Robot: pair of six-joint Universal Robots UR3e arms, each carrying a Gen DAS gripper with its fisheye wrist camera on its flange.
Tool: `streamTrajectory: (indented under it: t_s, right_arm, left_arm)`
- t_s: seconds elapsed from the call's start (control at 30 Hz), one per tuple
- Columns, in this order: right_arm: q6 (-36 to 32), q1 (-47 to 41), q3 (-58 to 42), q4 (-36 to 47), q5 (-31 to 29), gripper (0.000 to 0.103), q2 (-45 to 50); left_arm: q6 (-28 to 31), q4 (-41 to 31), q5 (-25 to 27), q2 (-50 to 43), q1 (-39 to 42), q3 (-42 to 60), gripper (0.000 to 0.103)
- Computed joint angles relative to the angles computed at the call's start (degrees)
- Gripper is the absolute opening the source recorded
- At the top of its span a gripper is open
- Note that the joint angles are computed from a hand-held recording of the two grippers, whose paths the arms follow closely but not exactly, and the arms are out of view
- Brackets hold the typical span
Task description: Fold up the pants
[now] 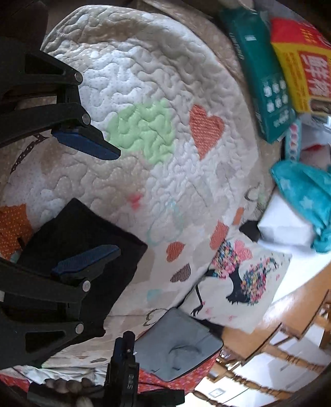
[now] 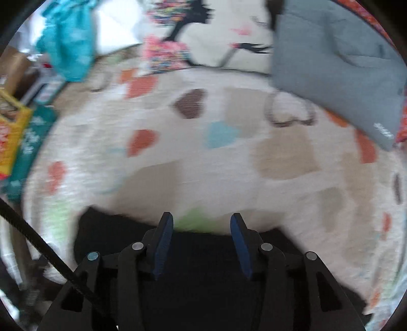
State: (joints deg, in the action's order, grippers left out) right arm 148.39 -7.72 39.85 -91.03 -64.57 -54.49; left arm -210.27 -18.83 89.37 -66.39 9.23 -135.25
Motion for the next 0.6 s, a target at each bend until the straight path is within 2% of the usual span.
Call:
streamTrajectory:
  t_s: [0.07, 0.13, 0.23, 0.3, 0.4, 0.47, 0.6]
  right_arm:
    - [-0.82, -2.11, 12.0, -3.6, 3.16, 0.051, -7.08]
    - [-1.92, -7.1, 24.0, -5.91, 6.41, 0.051, -14.31]
    - [-5.22, -19.49, 38.96, -7.68, 10.38, 0.051, -24.31]
    - [-8.59, -31.31, 47.37, -9.26, 12.53, 0.051, -31.02]
    - [-10.89, -48.39, 52.14, -8.34, 15.38, 0.057, -35.67]
    - [-13.36, -57.79, 52.52, -5.18, 18.75, 0.061, -35.37]
    - [-14.07, -66.91, 51.8, -1.16, 20.6, 0.063, -29.77]
  left_arm:
    - [0.53, 1.1, 1.61, -0.26, -1.32, 0.0, 0.068]
    - [1.4, 1.66, 0.16, -0.24, -0.96, -0.46, 0.068]
    - [2.74, 1.56, -3.98, -2.02, -0.85, -0.16, 0.068]
    - [3.24, 1.57, -6.0, -4.42, -2.15, 1.01, 0.068]
    - [4.52, 1.18, -6.53, -10.69, -7.41, 5.41, 0.068]
    - [6.07, -1.39, -4.15, -14.75, -12.55, 10.41, 0.068]
    - [8.23, -8.1, -7.32, -22.04, -20.27, 22.41, 0.068]
